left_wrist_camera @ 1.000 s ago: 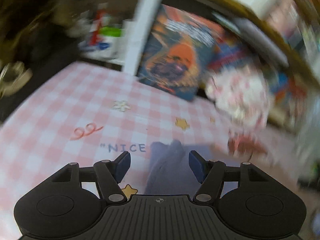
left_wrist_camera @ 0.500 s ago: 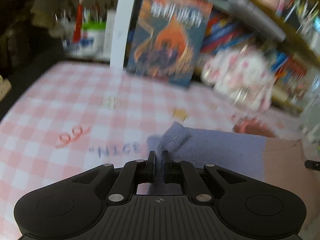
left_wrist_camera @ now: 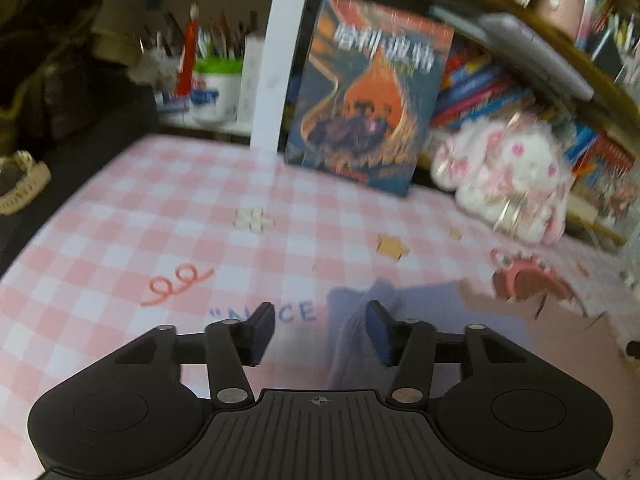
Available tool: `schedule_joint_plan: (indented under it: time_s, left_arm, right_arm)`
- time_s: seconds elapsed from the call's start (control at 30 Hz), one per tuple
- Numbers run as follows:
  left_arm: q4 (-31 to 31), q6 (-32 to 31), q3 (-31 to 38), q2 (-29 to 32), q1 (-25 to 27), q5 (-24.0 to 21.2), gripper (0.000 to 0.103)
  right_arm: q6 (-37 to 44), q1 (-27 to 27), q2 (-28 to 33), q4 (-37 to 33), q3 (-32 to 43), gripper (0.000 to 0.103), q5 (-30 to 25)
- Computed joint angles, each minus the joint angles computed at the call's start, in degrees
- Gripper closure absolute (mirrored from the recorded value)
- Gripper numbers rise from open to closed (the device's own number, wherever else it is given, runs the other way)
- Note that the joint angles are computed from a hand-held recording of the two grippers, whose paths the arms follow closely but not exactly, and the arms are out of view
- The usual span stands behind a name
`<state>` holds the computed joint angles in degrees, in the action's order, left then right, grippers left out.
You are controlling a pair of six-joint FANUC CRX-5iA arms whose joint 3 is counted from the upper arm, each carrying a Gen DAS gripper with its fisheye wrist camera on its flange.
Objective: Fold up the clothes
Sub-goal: 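Open both grippers and withdraw them from the folded sweater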
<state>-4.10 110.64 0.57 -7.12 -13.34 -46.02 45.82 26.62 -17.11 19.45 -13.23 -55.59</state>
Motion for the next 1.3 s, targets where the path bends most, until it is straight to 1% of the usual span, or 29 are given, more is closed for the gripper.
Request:
schedule_joint_plan:
  time_s: [0.03, 0.07, 0.1, 0.13, 0.17, 0.2, 0.23, 0.27, 0.3, 0.4, 0.47, 0.53, 0.7, 0.77, 0.93, 1.1, 1.2, 1.3]
  left_arm:
    - [-0.4, 0.4, -0.1, -0.5, -0.2, 0.3, 0.047]
    - [-1.4, 1.4, 0.2, -0.9, -0.7, 0.1, 0.042]
    - [-2.4, 2.3, 0.5, -1.3, -1.3, -0.1, 0.040]
    - [-3.5, 3.3, 0.9, -1.6, -1.9, -0.5, 0.038]
    - [-4.6, 4.3, 1.2, -1.9, -2.6, -1.0, 0.035]
    - [-6.0, 5.5, 1.7, -2.1, -3.5, -1.8, 0.032]
    - [-7.8, 7.1, 2.4, -2.3, -4.6, -2.9, 0.029]
    - [-9.8, 8.8, 3.0, -2.4, -5.9, -4.1, 0.028]
    - [-11.8, 10.8, 3.6, -2.7, -7.5, -5.4, 0.026]
    - [-16.8, 16.7, 4.8, -3.4, -11.8, -9.1, 0.023]
    - [-19.6, 20.5, 5.3, -3.9, -14.9, -11.2, 0.021]
    - [-22.1, 23.7, 5.6, -4.1, -18.0, -12.9, 0.020]
    - [-27.6, 30.1, 9.2, -1.4, -26.3, -19.6, 0.019]
    - [-30.1, 32.7, 10.7, -0.4, -29.6, -22.2, 0.016]
    - [-34.9, 39.6, 13.6, 2.0, -37.2, -28.8, 0.014]
    - [-38.1, 46.5, 15.6, 4.1, -43.5, -35.1, 0.013]
    - [-39.0, 49.5, 16.7, 5.3, -46.1, -38.0, 0.012]
    - [-39.3, 51.3, 17.6, 6.1, -47.7, -40.1, 0.010]
  right_arm:
    - [-0.1, 0.4, -0.5, 0.6, -0.2, 0.065, 0.0]
    - [-0.2, 0.9, -1.0, 1.2, -0.4, 0.057, 0.1]
    - [-0.3, 1.3, -1.5, 1.7, -0.6, 0.052, 0.1]
    - [-0.2, 1.6, -1.8, 1.9, -0.6, 0.049, 0.0]
    - [-0.4, 2.0, -2.1, 2.1, -0.5, 0.039, -0.4]
    - [-0.8, 2.5, -2.4, 2.6, -0.5, 0.032, -0.8]
    - [-0.9, 2.9, -2.8, 2.7, -0.7, 0.029, -0.9]
    - [-0.9, 3.3, -3.2, 2.8, -0.8, 0.023, -1.0]
    - [-1.0, 3.8, -3.6, 3.0, -1.0, 0.019, -1.2]
    - [0.1, 4.9, -5.0, 2.7, -1.9, 0.015, -1.6]
    - [1.1, 5.8, -6.0, 2.5, -2.5, 0.014, -2.4]
    - [3.7, 6.4, -7.4, 1.5, -3.2, 0.014, -2.8]
    - [11.9, 6.3, -11.2, -3.2, -4.5, 0.011, -4.2]
    - [14.0, 6.1, -12.6, -5.1, -4.8, 0.011, -5.0]
    - [24.6, 3.2, -15.4, -13.3, -4.1, 0.011, -8.1]
    - [33.9, -1.3, -17.3, -18.9, -3.5, 0.011, -10.2]
    - [38.1, -4.2, -17.8, -22.0, -3.2, 0.011, -11.8]
    - [40.8, -6.3, -18.4, -24.2, -2.9, 0.011, -13.2]
